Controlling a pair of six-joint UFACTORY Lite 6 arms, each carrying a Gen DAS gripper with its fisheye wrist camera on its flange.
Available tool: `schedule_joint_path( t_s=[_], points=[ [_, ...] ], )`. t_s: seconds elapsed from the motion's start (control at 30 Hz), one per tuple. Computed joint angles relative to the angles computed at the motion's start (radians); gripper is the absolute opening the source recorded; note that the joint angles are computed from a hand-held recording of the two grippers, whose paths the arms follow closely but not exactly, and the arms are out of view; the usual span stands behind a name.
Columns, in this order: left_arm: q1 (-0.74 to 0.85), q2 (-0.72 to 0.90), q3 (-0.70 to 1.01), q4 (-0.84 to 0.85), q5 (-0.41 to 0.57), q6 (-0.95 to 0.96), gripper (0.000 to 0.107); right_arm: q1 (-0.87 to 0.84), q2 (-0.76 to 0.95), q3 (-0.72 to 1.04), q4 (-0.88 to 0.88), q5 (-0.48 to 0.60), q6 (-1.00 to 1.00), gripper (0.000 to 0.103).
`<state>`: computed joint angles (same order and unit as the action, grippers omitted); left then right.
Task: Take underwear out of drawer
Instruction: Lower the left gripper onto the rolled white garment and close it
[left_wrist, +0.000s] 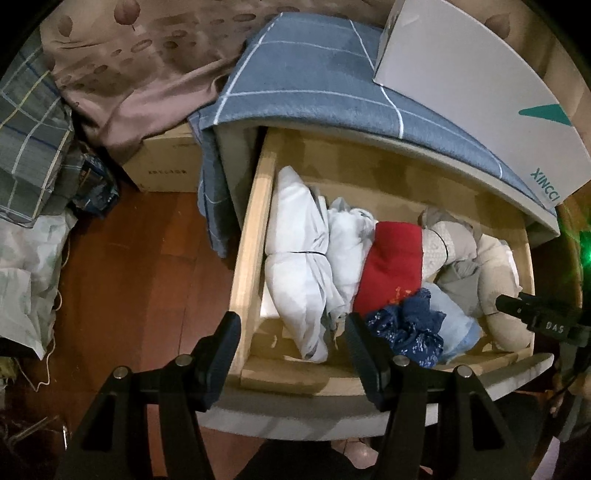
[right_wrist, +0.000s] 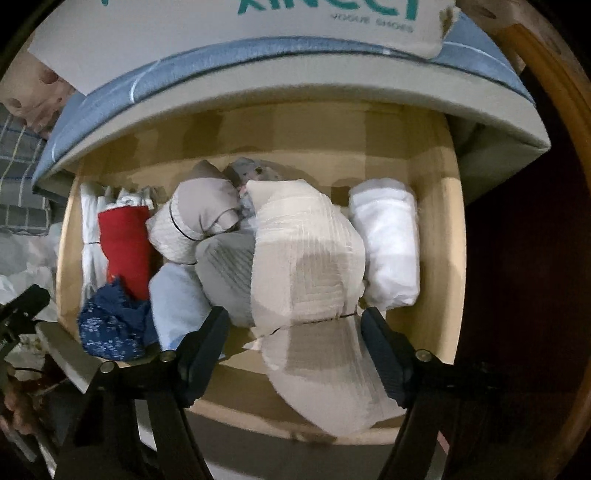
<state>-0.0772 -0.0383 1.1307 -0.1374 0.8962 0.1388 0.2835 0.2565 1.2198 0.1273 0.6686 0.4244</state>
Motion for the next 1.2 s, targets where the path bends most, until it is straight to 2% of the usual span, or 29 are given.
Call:
schedule_joint_path(
  t_s=[0.17, 0.37, 0.43, 0.77, 1.07, 1.17, 1.2],
  points=[
    [-0.037, 0.038, 0.024, 0.021, 0.0, -0.039, 0.06, 0.069, 0.153, 0.103, -0.118, -0.038, 0.122, 0.071],
    [-0.064, 0.103, 0.071, 0.022, 0.022, -0.066, 0.06, 0.112, 0.315, 0.218, -0.175, -0.052, 0.195, 0.071],
    [-0.058, 0.132, 0.094, 0.008, 0.033, -0.074, 0.06, 0.121, 0.352, 0.25, -0.168, -0.051, 0.2, 0.068],
    [-0.085, 0.297, 0.215, 0.039, 0.055, -0.196, 0.06, 0.125, 0.41, 0.258, -0.063, -0.149, 0.172, 0.067],
    [-0.099, 0.395, 0.246, 0.07, 0.003, -0.299, 0.06, 0.131, 0.432, 0.281, -0.05, -0.152, 0.16, 0.068],
    [-0.1, 0.413, 0.249, 0.074, -0.015, -0.315, 0.059, 0.093, 0.329, 0.155, -0.017, -0.173, 0.093, 0.068],
    [-0.103, 0.42, 0.251, 0.08, -0.022, -0.325, 0.054, 0.093, 0.316, 0.14, -0.016, -0.173, 0.091, 0.068]
  ],
)
